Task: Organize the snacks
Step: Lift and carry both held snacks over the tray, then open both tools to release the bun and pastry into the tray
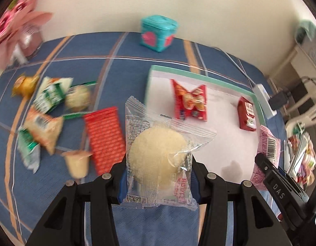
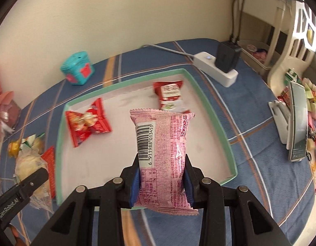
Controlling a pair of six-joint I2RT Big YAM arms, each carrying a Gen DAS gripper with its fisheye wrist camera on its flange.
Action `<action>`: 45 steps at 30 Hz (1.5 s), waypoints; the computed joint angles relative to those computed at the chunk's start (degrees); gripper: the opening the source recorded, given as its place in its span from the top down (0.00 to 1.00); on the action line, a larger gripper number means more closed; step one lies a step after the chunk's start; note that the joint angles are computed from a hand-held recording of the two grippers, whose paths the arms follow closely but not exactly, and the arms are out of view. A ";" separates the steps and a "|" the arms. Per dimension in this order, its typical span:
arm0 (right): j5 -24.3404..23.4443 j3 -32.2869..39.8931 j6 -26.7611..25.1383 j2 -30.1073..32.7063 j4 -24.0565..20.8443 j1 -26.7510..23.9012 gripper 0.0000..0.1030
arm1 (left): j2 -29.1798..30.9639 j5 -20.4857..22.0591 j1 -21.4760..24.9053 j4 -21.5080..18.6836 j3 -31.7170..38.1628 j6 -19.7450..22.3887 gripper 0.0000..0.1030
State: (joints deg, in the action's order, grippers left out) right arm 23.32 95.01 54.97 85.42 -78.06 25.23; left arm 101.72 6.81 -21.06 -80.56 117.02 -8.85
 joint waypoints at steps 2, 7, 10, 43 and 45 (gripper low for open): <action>-0.28 -0.65 0.46 0.03 -0.33 -0.65 0.63 | 1.56 -0.48 -0.93 -0.59 1.57 0.95 0.52; -0.38 -1.44 -0.24 0.98 -0.16 -1.20 0.63 | 4.05 -0.29 -2.04 -0.77 3.06 2.04 0.52; -1.03 -1.97 -0.74 1.35 0.40 -1.56 0.63 | 5.36 0.04 -2.26 -1.62 3.81 1.97 0.52; 2.21 -1.12 -3.28 -0.70 3.61 -0.12 0.02 | 2.84 3.09 -0.49 -0.01 4.31 -1.18 0.12; 2.04 -1.41 -3.04 -1.13 4.26 -0.09 0.00 | 2.30 2.18 0.03 0.25 3.94 -1.71 0.06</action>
State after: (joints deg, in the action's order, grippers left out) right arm 25.36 93.61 51.94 84.29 -73.81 25.14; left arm 104.02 8.99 -21.03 -80.31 120.96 -10.56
